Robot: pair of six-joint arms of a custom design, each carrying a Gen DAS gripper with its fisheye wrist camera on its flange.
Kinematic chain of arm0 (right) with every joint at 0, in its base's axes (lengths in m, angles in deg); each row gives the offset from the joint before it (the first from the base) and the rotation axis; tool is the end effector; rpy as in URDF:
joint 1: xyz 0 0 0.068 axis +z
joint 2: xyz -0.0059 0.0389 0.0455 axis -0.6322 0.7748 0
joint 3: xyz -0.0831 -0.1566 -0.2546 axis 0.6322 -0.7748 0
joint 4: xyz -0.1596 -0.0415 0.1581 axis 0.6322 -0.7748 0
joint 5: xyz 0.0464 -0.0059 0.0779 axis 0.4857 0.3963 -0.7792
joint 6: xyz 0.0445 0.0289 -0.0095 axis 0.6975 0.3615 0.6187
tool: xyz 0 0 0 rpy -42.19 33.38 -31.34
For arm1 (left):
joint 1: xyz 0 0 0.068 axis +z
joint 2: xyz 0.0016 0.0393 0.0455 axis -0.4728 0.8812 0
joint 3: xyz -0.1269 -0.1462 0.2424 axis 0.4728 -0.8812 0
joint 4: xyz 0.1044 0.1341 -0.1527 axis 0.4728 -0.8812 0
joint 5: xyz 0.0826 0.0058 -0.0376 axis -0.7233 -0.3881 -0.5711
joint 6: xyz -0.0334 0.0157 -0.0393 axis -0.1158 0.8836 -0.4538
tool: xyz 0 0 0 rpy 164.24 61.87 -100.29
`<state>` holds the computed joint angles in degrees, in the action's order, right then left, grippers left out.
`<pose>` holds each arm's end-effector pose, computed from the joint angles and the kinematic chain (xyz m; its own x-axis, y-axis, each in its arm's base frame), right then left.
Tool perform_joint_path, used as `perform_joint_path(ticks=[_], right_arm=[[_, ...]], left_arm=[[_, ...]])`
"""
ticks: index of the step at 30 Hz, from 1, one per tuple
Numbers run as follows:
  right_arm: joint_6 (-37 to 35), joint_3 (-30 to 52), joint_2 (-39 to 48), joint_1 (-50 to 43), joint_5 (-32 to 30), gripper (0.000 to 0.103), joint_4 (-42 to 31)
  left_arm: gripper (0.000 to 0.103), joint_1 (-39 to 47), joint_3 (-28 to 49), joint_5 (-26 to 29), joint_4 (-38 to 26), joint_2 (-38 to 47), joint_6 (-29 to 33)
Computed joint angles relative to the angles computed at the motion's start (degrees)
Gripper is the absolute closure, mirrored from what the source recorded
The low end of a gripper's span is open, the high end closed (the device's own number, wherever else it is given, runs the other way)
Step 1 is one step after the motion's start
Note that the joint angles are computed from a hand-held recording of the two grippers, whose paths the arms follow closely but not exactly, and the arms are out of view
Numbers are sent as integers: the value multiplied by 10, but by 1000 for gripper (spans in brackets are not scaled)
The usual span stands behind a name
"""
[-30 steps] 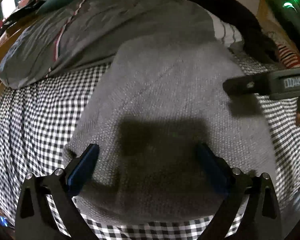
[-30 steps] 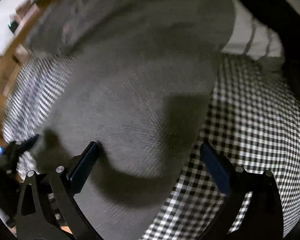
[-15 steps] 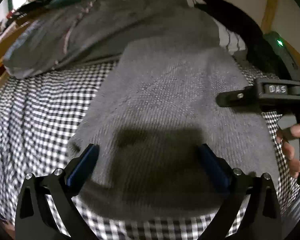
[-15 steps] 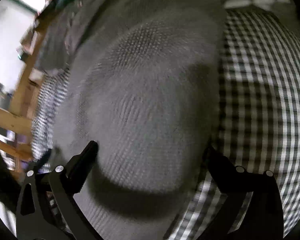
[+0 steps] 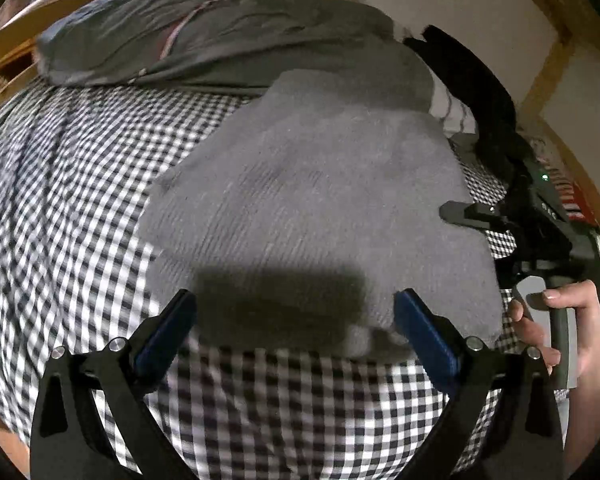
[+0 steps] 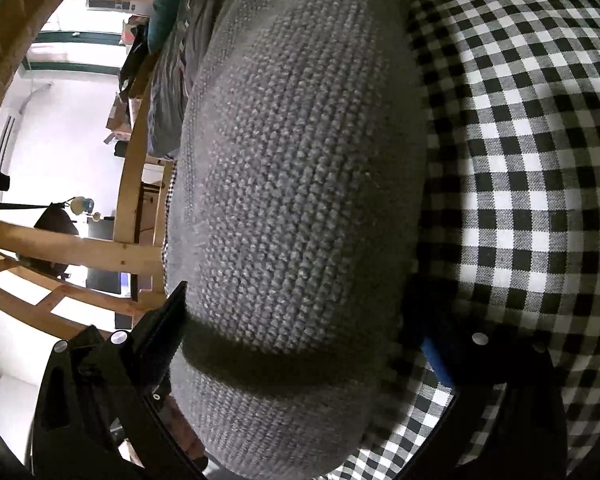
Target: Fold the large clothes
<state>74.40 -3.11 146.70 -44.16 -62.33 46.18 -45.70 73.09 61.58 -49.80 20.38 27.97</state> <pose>0.2679 0.0053 0.2685 -0.9440 0.3026 -0.1311 0.0630 0.5556 0.8290 0.2064 -0.0685 0.3483 -0.8166 0.0063 -0.5771 0.1601 0.9632 -0.2160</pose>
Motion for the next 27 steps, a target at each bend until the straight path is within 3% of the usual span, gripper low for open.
perform_joint_path(ticks=[4,7,9,12,15,20,24,27], right_arm=[[56,-26,-13,26,12,3,61],[19,-31,-21,-1,-1,3,33],[30,-28,-18,9,9,3,41],[49,-23,-19,30,32,3,52],[52,-16,-16,40,46,3,52],[60,-22,-13,29,25,2,69],[56,-25,-8,23,7,3,77],[53,-9,0,37,18,2,66]], left_arm=[[5,7,-25,7,29,-19,0],[5,36,-9,28,54,-23,-9],[5,34,28,3,54,15,-1],[5,9,107,-37,-3,119,36],[4,-1,119,-52,-16,154,76],[5,58,123,42,-21,121,78],[5,188,76,236,-10,100,48],[5,271,7,335,18,97,18]])
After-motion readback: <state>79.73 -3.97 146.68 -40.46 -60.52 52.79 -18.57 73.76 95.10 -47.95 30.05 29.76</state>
